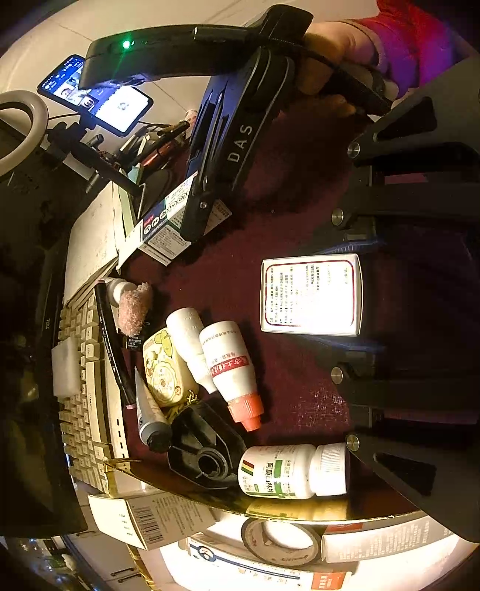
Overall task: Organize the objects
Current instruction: 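Grasp the long white box with green print with the right tool while the left tool holds its box, then carry both held boxes over the white tray with both tools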
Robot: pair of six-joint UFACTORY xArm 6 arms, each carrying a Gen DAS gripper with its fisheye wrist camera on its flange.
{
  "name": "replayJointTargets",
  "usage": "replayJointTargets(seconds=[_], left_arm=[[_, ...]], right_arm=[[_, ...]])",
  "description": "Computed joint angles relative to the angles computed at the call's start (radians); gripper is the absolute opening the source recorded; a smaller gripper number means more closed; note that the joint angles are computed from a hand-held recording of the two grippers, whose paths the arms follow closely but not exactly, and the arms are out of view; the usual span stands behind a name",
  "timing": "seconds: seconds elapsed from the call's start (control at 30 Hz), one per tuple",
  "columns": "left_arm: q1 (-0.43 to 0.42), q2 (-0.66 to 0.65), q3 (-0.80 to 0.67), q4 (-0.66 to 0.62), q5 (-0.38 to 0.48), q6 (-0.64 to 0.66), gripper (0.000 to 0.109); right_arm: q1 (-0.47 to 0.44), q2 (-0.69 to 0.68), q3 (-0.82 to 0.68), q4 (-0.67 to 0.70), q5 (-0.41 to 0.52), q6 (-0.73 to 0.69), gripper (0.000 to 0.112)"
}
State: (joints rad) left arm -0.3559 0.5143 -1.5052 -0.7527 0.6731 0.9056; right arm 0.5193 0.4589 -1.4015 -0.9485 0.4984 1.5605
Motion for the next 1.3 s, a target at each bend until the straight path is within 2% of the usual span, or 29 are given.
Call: replayJointTargets(seconds=[0.5,1.1,1.3], left_arm=[[0.007,-0.022,0.018,-0.021,0.005,0.006,0.035],[0.027,-0.066,0.054,-0.095,-0.007,0.065,0.035],[0.063,-0.094,0.063,-0.148,-0.015,0.080,0.035]], right_arm=[[0.008,-0.020,0.025,-0.049,-0.035,0.064,0.033],[0.030,-0.050,0.029,-0.095,-0.006,0.098,0.033],[0.035,-0.049,0.014,-0.099,-0.007,0.092,0.033]])
